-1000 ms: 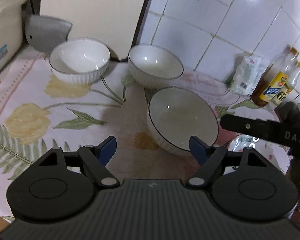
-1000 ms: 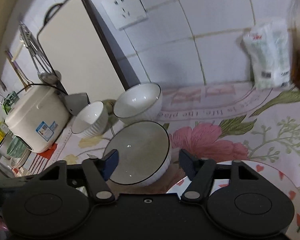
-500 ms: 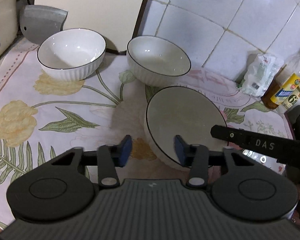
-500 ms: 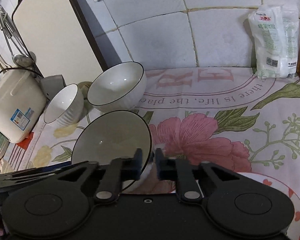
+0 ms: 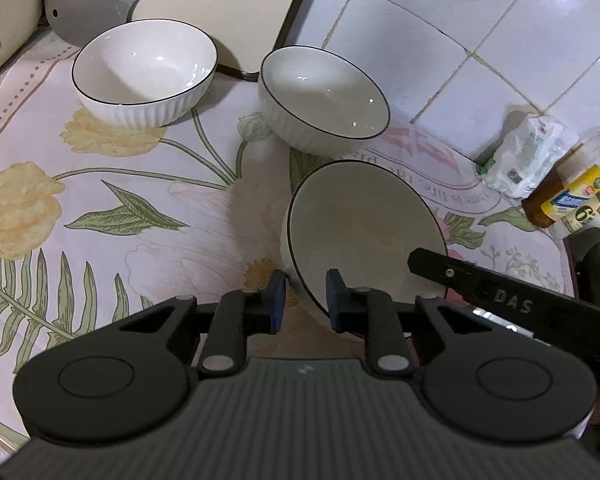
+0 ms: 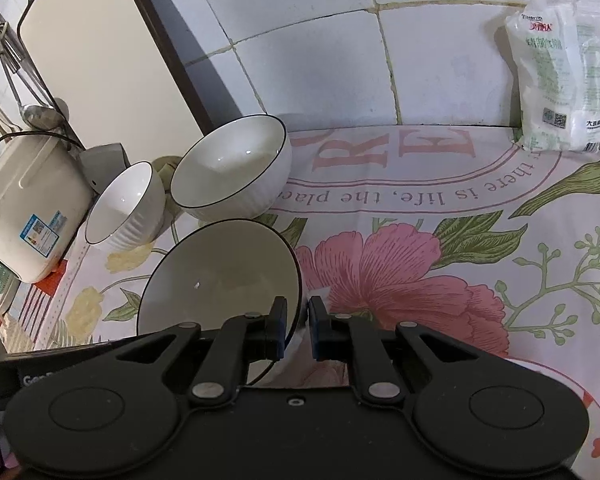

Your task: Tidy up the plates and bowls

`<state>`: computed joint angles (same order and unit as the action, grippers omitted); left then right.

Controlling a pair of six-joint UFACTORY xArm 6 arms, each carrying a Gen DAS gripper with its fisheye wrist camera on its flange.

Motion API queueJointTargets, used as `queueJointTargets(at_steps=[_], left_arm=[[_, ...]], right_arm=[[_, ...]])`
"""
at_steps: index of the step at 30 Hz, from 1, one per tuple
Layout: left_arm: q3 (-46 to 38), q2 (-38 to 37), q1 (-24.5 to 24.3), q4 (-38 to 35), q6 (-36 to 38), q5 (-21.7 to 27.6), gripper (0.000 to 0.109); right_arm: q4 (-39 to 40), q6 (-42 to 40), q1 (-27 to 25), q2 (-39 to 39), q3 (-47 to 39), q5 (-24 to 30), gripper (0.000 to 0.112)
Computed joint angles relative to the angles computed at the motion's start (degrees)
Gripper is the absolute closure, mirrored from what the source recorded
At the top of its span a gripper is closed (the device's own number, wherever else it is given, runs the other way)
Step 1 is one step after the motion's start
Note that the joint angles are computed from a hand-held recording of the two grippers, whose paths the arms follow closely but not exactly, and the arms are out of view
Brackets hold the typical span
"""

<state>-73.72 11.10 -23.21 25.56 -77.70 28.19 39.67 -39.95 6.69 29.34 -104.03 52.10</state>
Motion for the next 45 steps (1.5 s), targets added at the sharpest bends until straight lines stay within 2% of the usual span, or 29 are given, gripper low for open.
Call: queueJointTargets(at_steps=[5,8,13,18,26,31,37,41,45], left_arm=[[0.20,-1.21,-0.88,-0.42,2.04,2.58,0.089],[0.23,-2.52,-1.80,0.48,1.53,5.41,0.089],[3.24,-7.19,-2.78,1.05,0.14,7.14,0.088],[5.22,-12.09,-5.17,2.77,-1.64,12.72,0.088],[9.35,-18.32,-8.79,2.94,-4.15,18.23,0.089],[12.37,-20.11,-9.45,2.06,-5.97,18.01,0.088],[16.19,-20.30,-9.52,3.75,-11.63,16.06,0.088],[18.07,-19.50,-8.27,2.69,-11.72,12.14,0.089],[17.58,-17.70,-7.76,1.95,-10.56,11.70,0.089]], right_arm=[[2.24,-2.68,-0.71,-0.51,-0.43,2.41,0.098],[2.75,-5.11,-0.39,-2.46,1.36,2.38,0.097],[3.83,-6.65,-0.54,-5.42,3.16,4.49,0.097],[5.89,-8.78,-0.26,-10.50,8.14,5.42,0.097],[7.71,-9.92,-0.43,-18.62,17.09,6.94,0.096],[8.38,-10.04,-0.60,-20.66,20.67,7.66,0.096],[9.86,-12.67,0.28,-20.67,23.42,6.67,0.095],[8.59,-13.41,1.10,-19.03,22.89,5.66,0.095],[7.34,-12.82,1.60,-17.31,22.05,5.03,0.095]])
